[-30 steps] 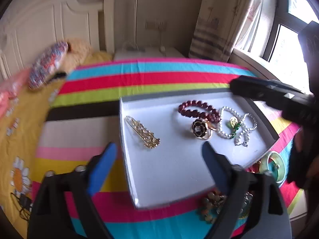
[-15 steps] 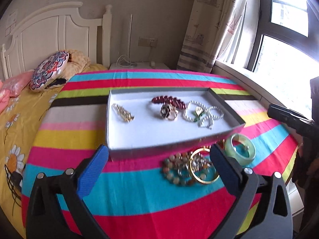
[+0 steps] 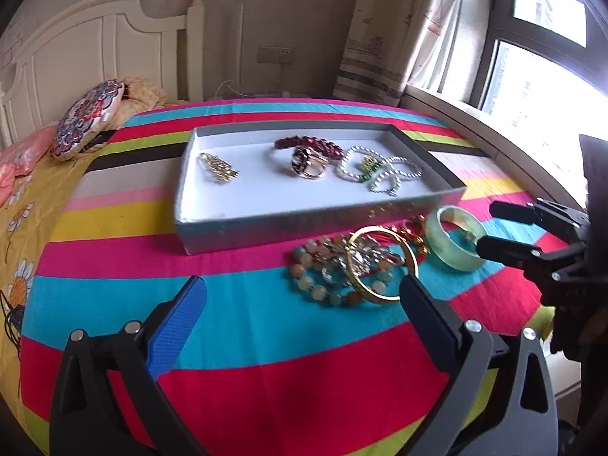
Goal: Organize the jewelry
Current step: 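Withdraw both open tools from the tray, then reach the right tool around the jade bangle while the left tool approaches the gold bangle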
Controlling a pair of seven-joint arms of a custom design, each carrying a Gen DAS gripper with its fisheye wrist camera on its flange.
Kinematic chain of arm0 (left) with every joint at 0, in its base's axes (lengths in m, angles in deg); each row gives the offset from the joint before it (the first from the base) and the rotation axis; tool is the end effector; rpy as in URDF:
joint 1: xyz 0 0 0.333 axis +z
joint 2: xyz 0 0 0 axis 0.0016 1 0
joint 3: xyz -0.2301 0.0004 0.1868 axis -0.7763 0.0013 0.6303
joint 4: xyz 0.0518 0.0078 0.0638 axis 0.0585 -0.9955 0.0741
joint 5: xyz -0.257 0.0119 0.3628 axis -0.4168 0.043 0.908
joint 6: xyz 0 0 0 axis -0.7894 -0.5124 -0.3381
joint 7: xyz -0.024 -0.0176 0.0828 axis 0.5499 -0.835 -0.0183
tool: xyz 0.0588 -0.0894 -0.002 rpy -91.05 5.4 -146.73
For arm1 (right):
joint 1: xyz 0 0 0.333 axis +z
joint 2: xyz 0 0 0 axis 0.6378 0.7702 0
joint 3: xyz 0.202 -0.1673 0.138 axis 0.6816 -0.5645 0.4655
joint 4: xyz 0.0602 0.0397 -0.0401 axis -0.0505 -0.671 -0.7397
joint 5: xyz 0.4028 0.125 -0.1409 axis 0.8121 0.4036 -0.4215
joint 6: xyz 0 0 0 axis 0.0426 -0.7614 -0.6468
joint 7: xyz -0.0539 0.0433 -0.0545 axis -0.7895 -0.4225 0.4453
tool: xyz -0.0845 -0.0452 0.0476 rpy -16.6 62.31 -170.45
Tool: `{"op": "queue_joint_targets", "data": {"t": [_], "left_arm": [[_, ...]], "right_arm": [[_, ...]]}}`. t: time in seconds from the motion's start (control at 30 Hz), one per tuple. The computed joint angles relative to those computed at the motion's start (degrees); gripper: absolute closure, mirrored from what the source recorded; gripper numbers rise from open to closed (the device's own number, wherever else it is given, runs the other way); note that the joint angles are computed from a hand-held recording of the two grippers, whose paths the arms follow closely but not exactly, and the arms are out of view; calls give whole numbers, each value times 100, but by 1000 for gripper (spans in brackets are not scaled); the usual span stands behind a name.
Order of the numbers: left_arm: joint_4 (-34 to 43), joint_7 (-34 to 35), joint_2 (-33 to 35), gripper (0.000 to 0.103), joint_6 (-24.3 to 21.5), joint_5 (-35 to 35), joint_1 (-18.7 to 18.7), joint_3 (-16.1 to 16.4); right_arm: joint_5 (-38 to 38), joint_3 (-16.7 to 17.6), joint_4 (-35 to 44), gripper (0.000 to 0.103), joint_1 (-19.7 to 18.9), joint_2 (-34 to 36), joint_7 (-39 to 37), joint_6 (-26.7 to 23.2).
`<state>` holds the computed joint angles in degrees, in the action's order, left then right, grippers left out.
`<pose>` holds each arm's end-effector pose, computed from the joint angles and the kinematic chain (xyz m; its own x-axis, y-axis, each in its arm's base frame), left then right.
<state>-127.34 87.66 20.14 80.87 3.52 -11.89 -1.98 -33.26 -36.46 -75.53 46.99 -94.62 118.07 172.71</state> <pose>0.4520 -0.0399 0.4010 -0.5755 -0.8111 0.1043 -0.5843 0.3186 -0.7464 0.3786 0.2376 0.3884 0.0676 -0.9967 -0.0452 -0.6638 -0.0112 -0.7478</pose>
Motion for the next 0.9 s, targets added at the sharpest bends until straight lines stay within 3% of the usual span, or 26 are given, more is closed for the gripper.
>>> {"op": "queue_joint_targets", "data": {"t": [0.13, 0.2, 0.37, 0.5, 0.57, 0.8, 0.9], "left_arm": [[-110, 106, -83, 2, -72, 15, -61, -13], [-131, 89, -81, 2, -71, 56, -79, -50], [-145, -30, -66, 2, -204, 389, -45, -147], [-33, -185, 20, 2, -411, 599, -42, -162], [51, -239, 84, 2, -509, 654, -46, -175], [282, -335, 331, 3, -328, 1046, -87, -485], [362, -759, 511, 15, -98, 1528, -3, -731]], "right_arm": [[323, -319, 73, 15, 257, 261, -256, -131], [313, -245, 267, 15, 264, 433, -337, -490], [475, -548, 780, 15, 651, 985, -804, -1242], [799, -913, 918, 15, 901, 1239, -1214, -1097], [697, -874, 904, 26, 840, 1241, -1163, -983], [452, -733, 624, 26, 630, 966, -602, -677], [580, -844, 388, 26, 610, 795, -537, -279]]}}
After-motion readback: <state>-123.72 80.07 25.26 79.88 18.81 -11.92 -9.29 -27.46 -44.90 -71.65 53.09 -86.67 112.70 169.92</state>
